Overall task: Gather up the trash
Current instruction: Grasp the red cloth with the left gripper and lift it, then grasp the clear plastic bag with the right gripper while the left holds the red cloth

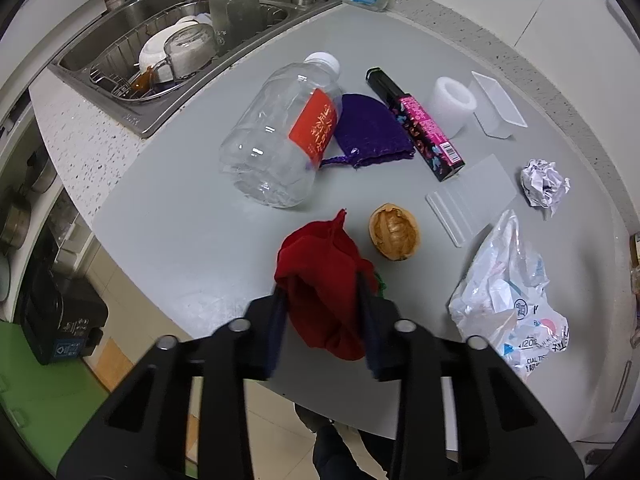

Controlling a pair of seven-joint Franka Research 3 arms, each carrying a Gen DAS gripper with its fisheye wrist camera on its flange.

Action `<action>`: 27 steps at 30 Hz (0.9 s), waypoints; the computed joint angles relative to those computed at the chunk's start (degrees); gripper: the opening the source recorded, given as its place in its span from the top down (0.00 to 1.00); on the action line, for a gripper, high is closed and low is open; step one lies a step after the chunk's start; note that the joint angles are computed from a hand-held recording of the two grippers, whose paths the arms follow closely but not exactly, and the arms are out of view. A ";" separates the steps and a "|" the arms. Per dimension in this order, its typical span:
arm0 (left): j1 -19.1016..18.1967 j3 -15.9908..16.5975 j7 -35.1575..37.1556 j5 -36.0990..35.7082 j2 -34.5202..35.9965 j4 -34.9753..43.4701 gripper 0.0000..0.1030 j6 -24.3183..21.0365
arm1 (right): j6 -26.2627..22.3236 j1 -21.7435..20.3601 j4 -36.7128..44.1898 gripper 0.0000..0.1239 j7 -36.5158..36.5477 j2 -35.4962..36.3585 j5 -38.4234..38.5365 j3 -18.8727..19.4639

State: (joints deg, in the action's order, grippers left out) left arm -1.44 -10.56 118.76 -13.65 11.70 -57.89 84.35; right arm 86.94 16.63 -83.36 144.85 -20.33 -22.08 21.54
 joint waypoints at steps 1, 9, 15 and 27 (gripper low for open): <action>0.11 0.01 0.14 -0.24 -0.29 -0.28 0.75 0.21 | 0.07 0.04 0.04 0.21 0.03 0.13 -0.02 0.05; 1.15 0.43 1.21 -2.70 -1.54 0.79 0.79 0.95 | 0.64 0.75 0.90 0.21 -0.35 1.41 -0.26 -0.06; 2.24 0.77 1.88 -5.07 -2.50 2.87 0.79 0.25 | 0.95 1.69 1.56 0.21 -0.54 2.51 -0.91 -0.10; 4.10 2.28 4.17 -9.07 -5.96 2.14 0.79 0.05 | 0.60 3.80 -0.21 0.21 -2.52 4.40 -1.57 -1.40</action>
State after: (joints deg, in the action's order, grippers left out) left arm 2.66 -8.28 122.93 -22.72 5.74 -55.75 84.41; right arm 87.53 20.43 -83.57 142.33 -15.93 -23.66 20.14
